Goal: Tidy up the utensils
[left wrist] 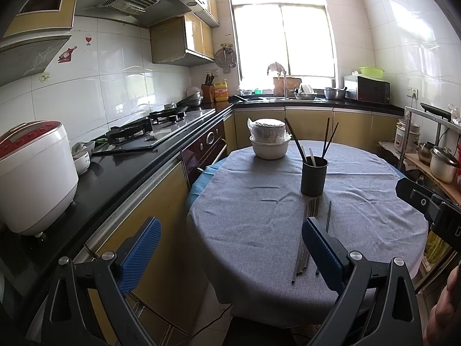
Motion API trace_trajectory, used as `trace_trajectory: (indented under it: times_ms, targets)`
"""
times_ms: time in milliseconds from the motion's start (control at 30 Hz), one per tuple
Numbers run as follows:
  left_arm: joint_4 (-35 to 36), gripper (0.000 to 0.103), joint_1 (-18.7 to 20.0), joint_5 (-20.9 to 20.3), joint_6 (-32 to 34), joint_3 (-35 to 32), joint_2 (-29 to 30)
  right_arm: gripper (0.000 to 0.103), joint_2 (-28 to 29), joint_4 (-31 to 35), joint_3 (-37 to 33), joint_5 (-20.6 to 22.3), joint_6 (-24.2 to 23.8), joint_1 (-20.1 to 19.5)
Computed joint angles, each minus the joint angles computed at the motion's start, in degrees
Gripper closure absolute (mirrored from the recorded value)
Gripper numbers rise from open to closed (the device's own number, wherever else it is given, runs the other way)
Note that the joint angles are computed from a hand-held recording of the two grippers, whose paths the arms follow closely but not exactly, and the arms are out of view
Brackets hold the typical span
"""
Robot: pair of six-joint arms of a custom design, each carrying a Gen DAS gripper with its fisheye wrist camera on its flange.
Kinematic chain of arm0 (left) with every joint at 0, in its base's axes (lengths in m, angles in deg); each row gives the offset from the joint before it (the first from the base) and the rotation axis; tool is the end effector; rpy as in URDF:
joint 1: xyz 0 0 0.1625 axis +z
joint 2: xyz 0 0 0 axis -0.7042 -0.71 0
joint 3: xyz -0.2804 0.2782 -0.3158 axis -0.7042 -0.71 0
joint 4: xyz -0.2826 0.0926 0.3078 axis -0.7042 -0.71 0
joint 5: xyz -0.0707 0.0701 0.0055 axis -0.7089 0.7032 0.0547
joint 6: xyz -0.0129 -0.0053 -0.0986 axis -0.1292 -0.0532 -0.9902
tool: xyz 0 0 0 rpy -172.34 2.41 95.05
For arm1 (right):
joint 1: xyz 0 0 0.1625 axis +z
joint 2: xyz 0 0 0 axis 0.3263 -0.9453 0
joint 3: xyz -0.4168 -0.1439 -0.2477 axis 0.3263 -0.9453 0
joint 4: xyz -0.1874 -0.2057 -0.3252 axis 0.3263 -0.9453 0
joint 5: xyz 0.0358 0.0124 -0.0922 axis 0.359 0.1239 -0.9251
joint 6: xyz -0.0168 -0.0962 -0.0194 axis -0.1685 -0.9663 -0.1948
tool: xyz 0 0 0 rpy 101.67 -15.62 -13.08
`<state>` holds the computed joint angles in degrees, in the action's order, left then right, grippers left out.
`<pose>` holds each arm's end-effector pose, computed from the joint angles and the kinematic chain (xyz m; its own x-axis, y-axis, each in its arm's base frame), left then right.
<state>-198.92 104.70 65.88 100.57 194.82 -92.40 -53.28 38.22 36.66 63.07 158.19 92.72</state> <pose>-0.0797 -0.5939 0.3477 -0.5185 -0.5353 -0.6668 0.5094 0.4330 -0.7437 0.4109 -0.6883 -0.0146 -0.7444 -0.5682 0.3506 -0.6362 0.4441 -0.6310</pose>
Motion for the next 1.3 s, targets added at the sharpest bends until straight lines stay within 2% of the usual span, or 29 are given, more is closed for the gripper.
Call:
trace_trajectory:
  times_ms: [367, 600, 833, 1033, 1167, 1300]
  targets:
    - [0.3, 0.005, -0.12, 0.3, -0.21, 0.01, -0.24, 0.036, 0.09, 0.77, -0.23, -0.17, 0.42, -0.13]
    - [2.84, 0.005, -0.21, 0.72, -2.9, -0.3, 0.1, 0.036, -0.11, 1.13, -0.12, 0.17, 0.7, -0.59]
    - [4.41, 0.005, -0.31, 0.72, -3.05, -1.32, 1.52, 0.036, -0.6, 1.85, -0.31, 0.22, 3.03, -1.76]
    - [16.18, 0.005, 0.92, -0.31, -13.88, -0.67, 1.01, 0.036, 0.63, 5.23, -4.05, 2.11, 4.28, -2.05]
    - [25.39, 0.005, 2.98, -0.98, -22.94, -0.19, -0.09, 0.036, 3.72, 11.26, -11.1, 5.21, 4.67, -2.1]
    - [35.79, 0.005, 5.87, -1.49, -32.77, -0.16, -1.47, 0.036, 8.49, 19.81, -20.91, 5.7, 7.95, -3.0]
